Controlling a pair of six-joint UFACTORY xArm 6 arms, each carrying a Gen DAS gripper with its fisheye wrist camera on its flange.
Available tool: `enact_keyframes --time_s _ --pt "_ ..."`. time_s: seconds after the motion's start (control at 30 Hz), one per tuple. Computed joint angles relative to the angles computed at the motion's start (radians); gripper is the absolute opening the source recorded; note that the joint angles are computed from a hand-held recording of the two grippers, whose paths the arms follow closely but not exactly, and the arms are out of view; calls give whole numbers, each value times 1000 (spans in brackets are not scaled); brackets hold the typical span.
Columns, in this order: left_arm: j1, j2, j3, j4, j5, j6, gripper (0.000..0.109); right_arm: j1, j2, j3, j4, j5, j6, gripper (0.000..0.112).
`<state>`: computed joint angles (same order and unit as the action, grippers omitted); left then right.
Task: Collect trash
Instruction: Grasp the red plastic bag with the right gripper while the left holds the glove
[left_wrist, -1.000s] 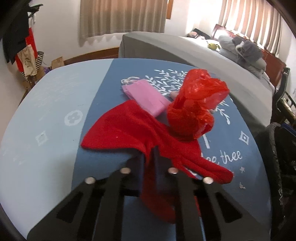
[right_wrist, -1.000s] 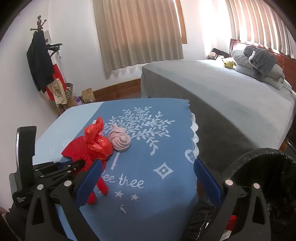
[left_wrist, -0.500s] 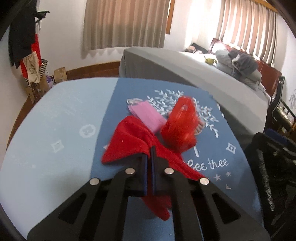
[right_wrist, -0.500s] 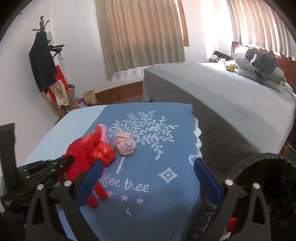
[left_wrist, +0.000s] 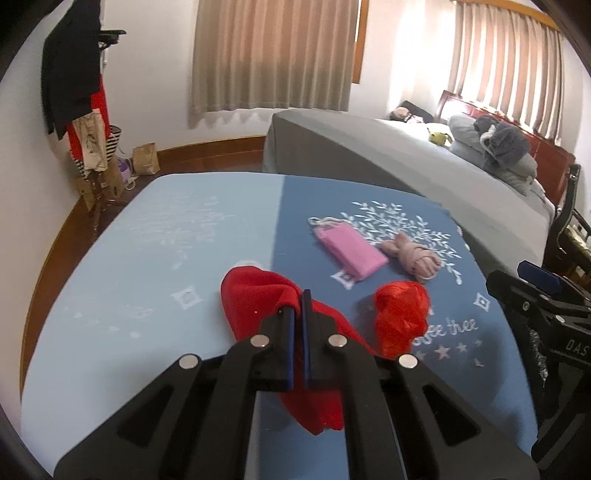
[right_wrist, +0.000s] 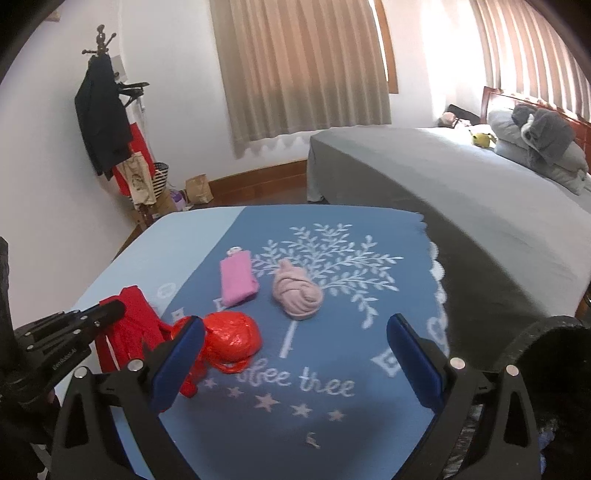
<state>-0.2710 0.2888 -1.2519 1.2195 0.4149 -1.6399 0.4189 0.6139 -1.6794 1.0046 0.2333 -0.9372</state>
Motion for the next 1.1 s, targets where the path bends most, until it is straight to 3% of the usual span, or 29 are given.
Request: enact_keyframes --time_s 0.17,0.67,0.8,0.93,1.1 --pt "19 -38 49 23 12 -21 3 24 24 -24 -28 6 27 97" --pt "81 -75 130 74 -23 -79 3 76 159 -160 -315 45 290 90" --pt "90 -73 137 92 -34 -99 3 81 183 -191 -366 67 331 79" --pt "94 -72 139 101 -43 -111 3 79 200 -224 -360 119 322 55" --pt "97 -73 141 112 -50 -120 3 77 195 -227 -308 150 284 43"
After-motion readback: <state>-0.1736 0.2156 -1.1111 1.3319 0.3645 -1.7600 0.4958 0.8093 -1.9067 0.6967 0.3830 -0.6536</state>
